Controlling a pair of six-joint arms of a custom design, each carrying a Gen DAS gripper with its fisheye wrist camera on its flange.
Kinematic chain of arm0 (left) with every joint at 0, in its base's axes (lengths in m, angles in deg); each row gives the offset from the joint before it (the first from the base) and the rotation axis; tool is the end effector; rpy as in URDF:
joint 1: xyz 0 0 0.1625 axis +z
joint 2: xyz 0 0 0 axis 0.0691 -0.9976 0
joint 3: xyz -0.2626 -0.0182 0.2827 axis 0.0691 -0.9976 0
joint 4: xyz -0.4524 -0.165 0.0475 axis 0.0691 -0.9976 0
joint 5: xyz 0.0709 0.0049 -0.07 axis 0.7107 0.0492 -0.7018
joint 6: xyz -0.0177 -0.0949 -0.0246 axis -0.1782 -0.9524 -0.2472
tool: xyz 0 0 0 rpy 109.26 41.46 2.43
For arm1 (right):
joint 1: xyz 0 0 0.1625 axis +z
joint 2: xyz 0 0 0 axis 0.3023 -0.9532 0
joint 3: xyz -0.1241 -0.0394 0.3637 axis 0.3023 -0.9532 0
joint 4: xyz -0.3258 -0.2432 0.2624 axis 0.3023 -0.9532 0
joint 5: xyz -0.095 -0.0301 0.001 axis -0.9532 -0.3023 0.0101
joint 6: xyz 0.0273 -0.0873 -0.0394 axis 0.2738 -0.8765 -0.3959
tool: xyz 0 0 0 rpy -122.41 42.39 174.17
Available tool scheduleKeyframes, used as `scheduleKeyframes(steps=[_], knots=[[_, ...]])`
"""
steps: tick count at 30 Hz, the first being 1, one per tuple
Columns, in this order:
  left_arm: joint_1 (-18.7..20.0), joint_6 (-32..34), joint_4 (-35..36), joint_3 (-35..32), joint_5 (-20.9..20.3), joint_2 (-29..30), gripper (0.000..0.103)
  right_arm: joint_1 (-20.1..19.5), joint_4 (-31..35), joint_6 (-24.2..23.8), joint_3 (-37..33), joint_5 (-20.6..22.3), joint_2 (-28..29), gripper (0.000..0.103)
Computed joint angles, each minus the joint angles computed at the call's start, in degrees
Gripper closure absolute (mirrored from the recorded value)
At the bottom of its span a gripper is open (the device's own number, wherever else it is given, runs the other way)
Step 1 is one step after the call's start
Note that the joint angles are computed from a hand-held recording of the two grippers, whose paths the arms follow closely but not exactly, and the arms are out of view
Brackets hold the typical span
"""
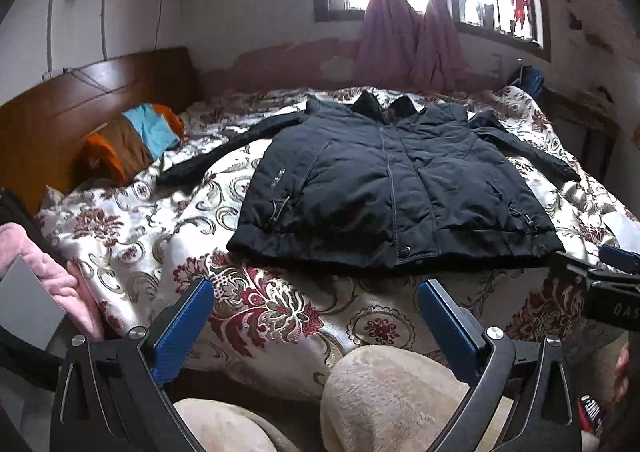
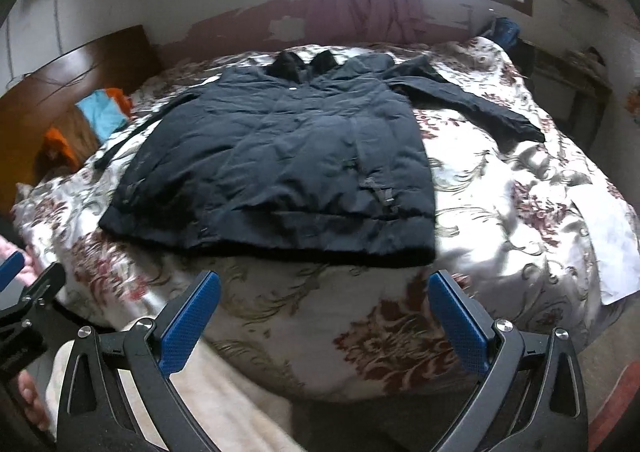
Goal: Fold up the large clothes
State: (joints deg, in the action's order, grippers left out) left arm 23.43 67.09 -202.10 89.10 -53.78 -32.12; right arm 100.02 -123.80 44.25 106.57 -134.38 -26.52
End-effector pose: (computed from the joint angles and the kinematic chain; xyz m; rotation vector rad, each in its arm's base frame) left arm -0.3197 -0.4094 0.1424 0.7526 2.1992 -0.9690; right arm 0.2111 -0.3146 0.2557 -0.0884 -1.9980 1.0918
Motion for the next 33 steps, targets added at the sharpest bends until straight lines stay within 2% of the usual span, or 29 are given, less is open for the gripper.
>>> scheduleKeyframes(steps=[3, 7, 12, 14, 18, 21, 23, 25, 27, 29, 31, 33], knots=[[1.0, -0.6, 1.5, -2.4, 0.0, 2.1, 0.0, -2.1, -1.2, -2.0, -1.1, -0.4, -0.5, 0.001], [2.4, -0.2, 2.3, -6.8, -0.2, 6.5, 0.0, -6.8, -8.3, -8.7, -1.8, 0.9, -1.1, 0.001], [4.4, 1.1, 2.2, -14.9, -0.5, 16.0, 0.0, -14.5, -10.7, -13.9, -2.2, 5.1, -3.9, 0.001], [5.4, 2.2, 3.1, -19.0, -1.1, 20.5, 0.0, -17.7, -13.1, -17.5, -2.8, 6.2, -4.3, 0.001], [6.4, 9.5, -1.3, -27.1, -2.9, 29.8, 0.0, -23.9, -17.9, -23.4, -4.3, 10.6, -5.2, 0.001], [7.4, 14.0, -2.6, -34.5, -6.3, 36.6, 0.0, -28.9, -19.7, -26.1, -5.8, 15.4, -6.3, 0.001], [8.2, 16.3, -2.4, -40.2, -9.1, 41.3, 0.0, -33.5, -16.8, -25.1, -6.2, 23.0, -9.5, 0.001], [9.0, 18.5, -2.2, -45.9, -11.8, 45.7, 0.0, -39.1, -10.4, -20.7, -7.2, 32.4, -13.5, 0.001], [9.6, 19.5, -1.5, -51.4, -13.5, 49.9, 0.0, -43.2, -6.7, -17.3, -9.0, 38.5, -15.0, 0.001], [10.2, 20.8, -0.6, -57.5, -15.0, 54.4, 0.0, -45.8, -5.6, -16.0, -11.4, 42.0, -14.3, 0.001], [11.0, 22.5, 1.0, -64.5, -15.9, 59.3, 0.0, -46.7, -5.4, -16.6, -14.1, 42.3, -12.4, 0.001], [11.4, 23.7, 2.0, -69.8, -16.2, 62.9, 0.0, -47.7, -2.2, -16.1, -16.8, 43.3, -11.1, 0.001]])
